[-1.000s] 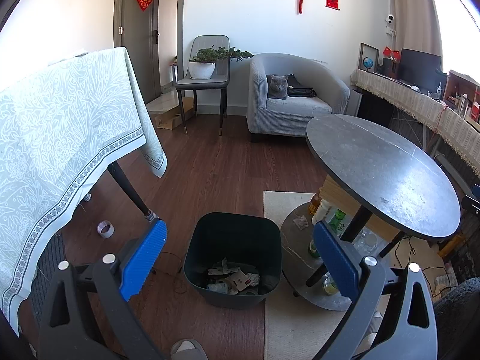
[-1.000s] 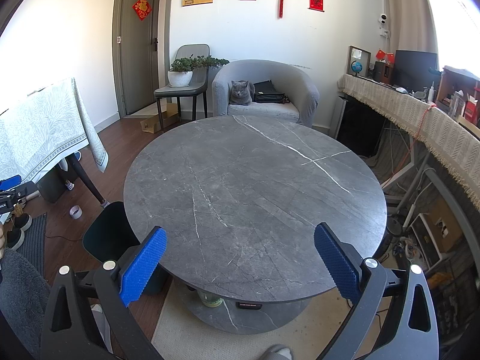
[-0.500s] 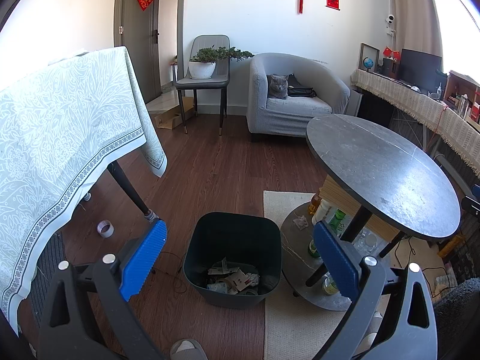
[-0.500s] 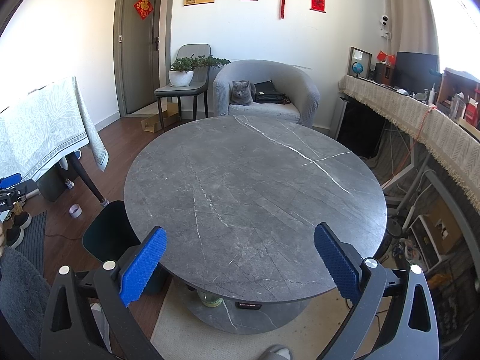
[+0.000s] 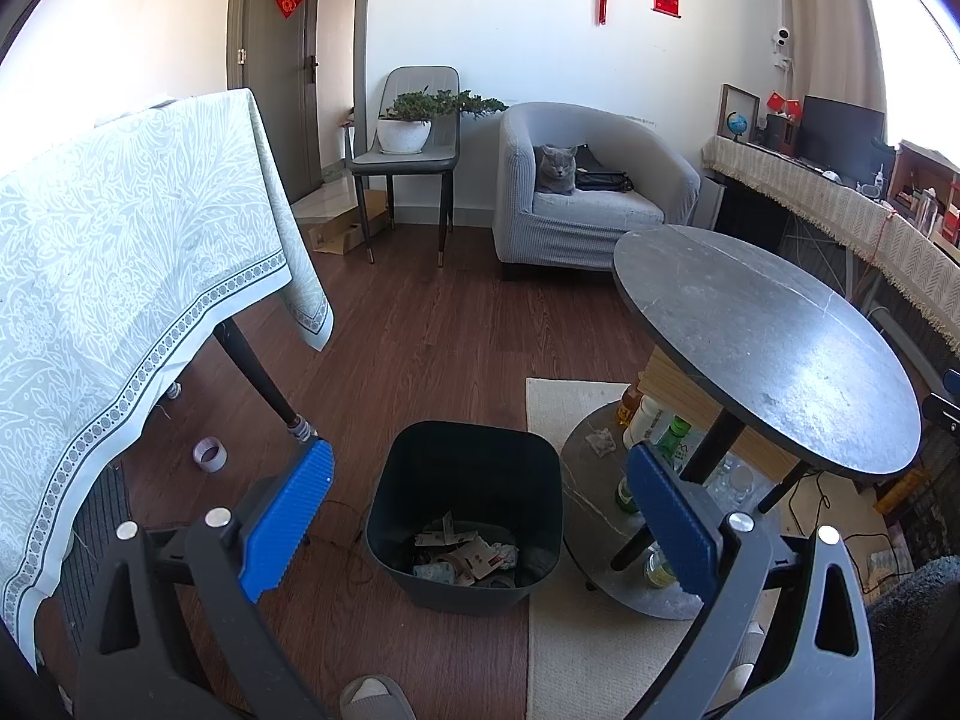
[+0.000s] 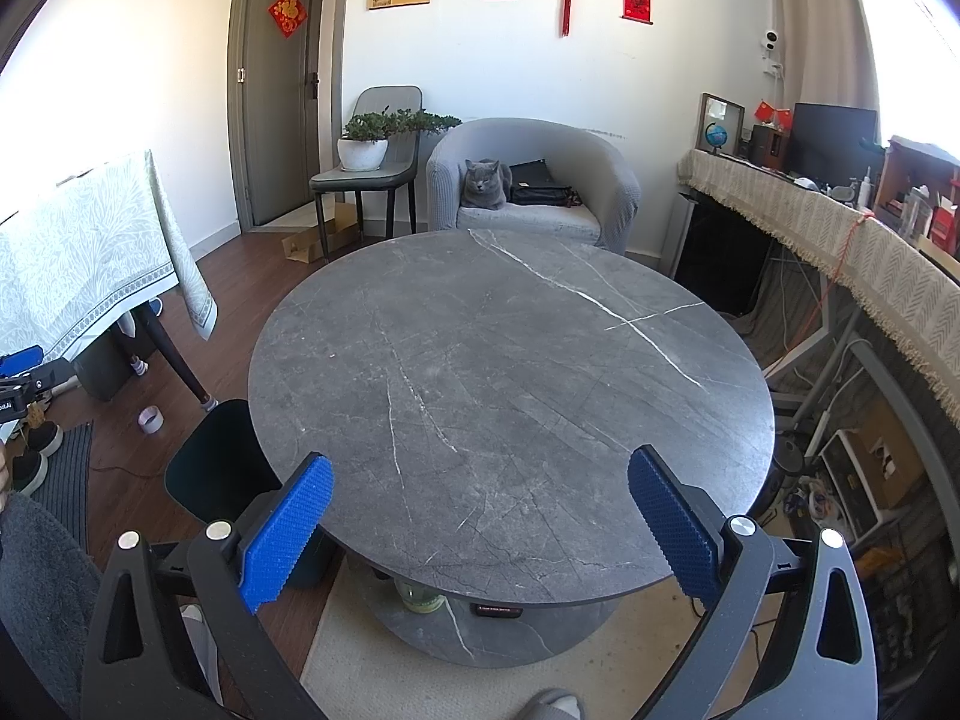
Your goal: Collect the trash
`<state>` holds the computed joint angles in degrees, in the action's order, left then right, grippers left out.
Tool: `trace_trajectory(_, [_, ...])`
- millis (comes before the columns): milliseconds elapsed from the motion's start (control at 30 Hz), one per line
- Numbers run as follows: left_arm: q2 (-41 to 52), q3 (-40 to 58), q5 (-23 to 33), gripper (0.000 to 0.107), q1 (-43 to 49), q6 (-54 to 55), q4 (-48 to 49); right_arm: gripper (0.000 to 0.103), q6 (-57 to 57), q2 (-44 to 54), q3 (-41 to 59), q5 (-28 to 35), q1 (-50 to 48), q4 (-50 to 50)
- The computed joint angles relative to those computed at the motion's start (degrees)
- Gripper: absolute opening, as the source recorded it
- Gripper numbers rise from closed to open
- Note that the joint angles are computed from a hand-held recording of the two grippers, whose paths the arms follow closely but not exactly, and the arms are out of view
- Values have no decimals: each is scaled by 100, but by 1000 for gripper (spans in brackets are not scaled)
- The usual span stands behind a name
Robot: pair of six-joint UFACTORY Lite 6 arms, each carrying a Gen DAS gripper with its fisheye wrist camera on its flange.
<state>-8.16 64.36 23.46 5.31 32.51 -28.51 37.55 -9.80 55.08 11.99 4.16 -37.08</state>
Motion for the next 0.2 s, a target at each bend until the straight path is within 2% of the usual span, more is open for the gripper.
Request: trace_trajectory(200, [-37,-58,-13,100,-36,-144,70,99,-276,30,-24,-91,-84,222])
